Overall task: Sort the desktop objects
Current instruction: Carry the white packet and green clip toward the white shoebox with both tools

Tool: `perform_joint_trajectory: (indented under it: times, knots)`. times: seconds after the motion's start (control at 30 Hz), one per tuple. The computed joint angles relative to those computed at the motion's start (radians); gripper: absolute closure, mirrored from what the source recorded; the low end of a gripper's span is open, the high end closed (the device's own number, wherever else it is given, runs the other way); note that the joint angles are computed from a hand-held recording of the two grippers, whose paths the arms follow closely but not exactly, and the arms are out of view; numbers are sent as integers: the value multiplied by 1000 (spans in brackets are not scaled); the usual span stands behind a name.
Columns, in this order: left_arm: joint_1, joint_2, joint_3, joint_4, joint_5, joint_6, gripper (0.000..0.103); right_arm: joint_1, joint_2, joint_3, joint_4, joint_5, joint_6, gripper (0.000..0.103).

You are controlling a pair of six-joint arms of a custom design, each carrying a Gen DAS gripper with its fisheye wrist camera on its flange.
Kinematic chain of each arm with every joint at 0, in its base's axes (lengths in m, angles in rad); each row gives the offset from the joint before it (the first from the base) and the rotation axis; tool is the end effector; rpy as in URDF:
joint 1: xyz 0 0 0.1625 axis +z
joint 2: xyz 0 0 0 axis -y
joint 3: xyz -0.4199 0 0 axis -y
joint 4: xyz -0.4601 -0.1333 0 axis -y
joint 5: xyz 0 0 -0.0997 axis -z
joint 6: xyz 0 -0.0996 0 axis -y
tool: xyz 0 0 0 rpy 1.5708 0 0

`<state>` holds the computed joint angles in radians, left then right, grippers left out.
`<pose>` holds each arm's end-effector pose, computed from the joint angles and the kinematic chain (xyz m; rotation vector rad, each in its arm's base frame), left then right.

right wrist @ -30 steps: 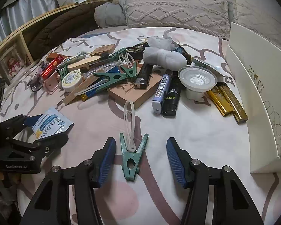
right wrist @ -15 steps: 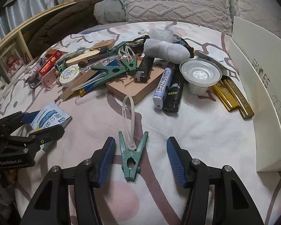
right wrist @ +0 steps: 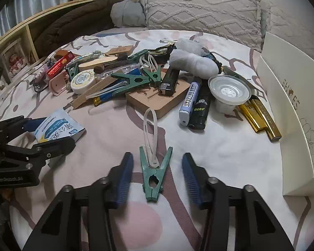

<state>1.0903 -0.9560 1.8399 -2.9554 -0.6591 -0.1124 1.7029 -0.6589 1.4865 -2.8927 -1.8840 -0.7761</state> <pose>-0.1127 -0.6750 0.1441 0.1351 2.2747 -0.8768 0.2039 -0.7558 0.0447 1.0672 -2.4268 0.5017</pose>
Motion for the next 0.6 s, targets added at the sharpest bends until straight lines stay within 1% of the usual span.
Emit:
perform_joint_trajectory:
  times: [0.03,0.07,0.13,0.33,0.6]
  knots:
    - [0,0,0,-1,-2,2,28,-1,-1,0,-1,2,2,62]
    - [-1,1,-1,-1,-3,3,28,-1,-1,0,-5,3,5,68]
    - [-1,2,-2,-3,-4,4,29,-3,-3,2,-9,8,8,74]
    - [0,-3,2,-21,-14,3,32,-1,-5,11,-32,10,-7,74]
    - [-8,-9,8,-60,-29,30,33,3,-6,21,-61,6,-26,74]
